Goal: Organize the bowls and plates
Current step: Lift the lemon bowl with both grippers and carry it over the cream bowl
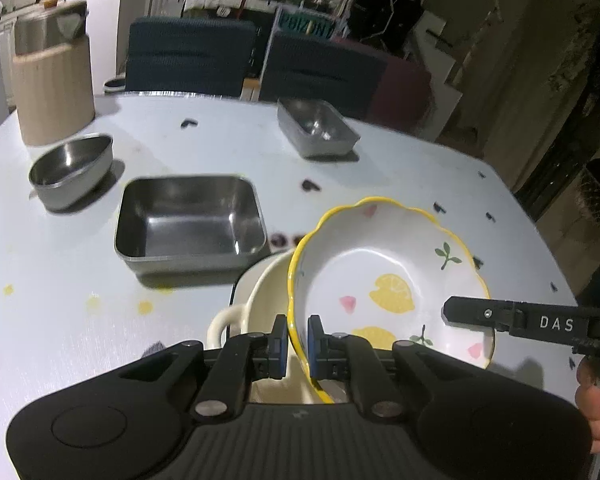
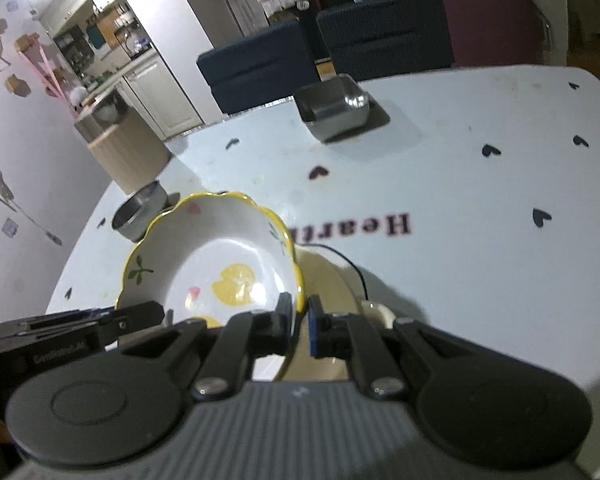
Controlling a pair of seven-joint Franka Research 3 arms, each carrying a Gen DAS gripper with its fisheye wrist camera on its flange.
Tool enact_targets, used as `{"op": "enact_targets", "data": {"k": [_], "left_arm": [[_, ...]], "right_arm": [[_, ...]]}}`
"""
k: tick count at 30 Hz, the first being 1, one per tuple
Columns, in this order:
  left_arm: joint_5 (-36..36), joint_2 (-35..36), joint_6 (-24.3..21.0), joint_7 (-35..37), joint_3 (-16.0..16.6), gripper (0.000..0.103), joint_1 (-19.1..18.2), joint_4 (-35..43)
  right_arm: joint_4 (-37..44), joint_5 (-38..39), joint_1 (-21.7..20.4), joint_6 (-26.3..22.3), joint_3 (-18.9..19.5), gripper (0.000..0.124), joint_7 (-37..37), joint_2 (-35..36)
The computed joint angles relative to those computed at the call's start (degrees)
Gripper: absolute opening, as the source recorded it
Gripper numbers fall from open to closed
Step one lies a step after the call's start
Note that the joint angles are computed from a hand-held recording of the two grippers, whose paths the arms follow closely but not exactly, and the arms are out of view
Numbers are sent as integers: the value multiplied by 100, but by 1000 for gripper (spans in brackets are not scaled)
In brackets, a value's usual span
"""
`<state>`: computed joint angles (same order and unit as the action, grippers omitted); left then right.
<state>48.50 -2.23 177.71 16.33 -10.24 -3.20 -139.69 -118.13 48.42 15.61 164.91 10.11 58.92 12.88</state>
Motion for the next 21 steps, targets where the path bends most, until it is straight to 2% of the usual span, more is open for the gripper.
{"op": "enact_targets", "data": {"k": [6,11,15,21], "left_arm": [[-1068,158,-21,903,47,10,-174,-56],[-1537,285,-119,1373,53,13,-285,-1],[-2286,380,-183,2044,8,14,-358,11],[-2305,522,-370,2218,59,18,-487,144]], "right_arm": [[-90,-621,151,-69,-167,9,621,7],[-171,-999,190,-8,-212,9,988,-13],[-199,-1367,231,13,-275,9,1266,-8],[-233,-1995,312,90,-368,9,1654,18]]}}
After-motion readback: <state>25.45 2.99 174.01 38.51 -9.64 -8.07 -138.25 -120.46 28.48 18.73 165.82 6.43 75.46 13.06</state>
